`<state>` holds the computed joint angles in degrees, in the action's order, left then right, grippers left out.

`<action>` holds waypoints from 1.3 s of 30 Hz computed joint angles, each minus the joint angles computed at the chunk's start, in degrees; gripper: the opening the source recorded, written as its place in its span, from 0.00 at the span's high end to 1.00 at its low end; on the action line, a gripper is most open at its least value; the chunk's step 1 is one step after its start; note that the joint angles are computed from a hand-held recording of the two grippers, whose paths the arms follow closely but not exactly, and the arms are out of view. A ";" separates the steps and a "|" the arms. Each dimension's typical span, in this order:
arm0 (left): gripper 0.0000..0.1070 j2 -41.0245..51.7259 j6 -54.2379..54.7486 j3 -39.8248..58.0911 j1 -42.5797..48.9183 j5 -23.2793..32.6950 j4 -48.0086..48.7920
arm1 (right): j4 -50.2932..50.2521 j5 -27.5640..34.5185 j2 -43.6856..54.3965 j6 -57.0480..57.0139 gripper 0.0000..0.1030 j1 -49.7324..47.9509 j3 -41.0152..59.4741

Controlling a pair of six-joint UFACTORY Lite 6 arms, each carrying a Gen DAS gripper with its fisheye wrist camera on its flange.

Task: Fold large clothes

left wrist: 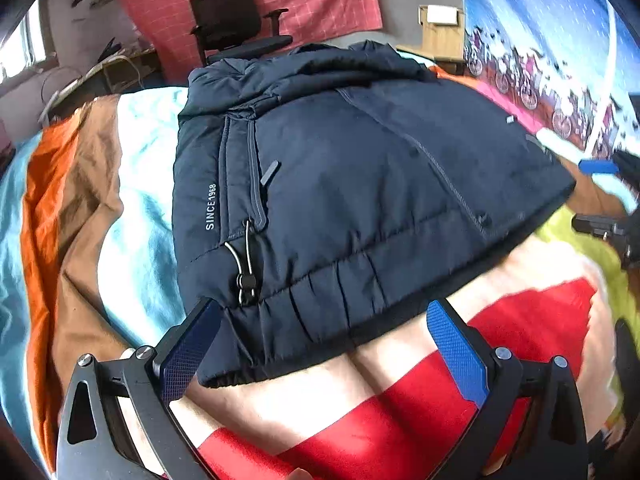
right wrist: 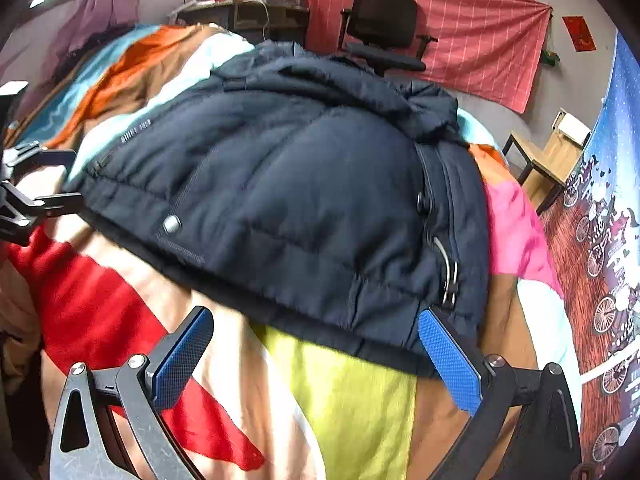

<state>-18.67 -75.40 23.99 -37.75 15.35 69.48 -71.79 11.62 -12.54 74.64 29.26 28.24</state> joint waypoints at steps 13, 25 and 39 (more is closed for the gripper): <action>0.06 7.53 -10.08 -2.58 -2.30 6.37 12.27 | -3.82 -2.05 -1.54 0.03 0.00 -6.96 -5.03; 0.05 17.22 -35.41 -5.05 -8.96 21.04 31.84 | -44.34 3.61 10.93 38.43 0.00 -13.94 -5.37; 0.04 20.32 -41.51 -5.17 -12.58 27.47 31.93 | -43.29 32.82 22.27 42.14 0.00 3.06 -3.63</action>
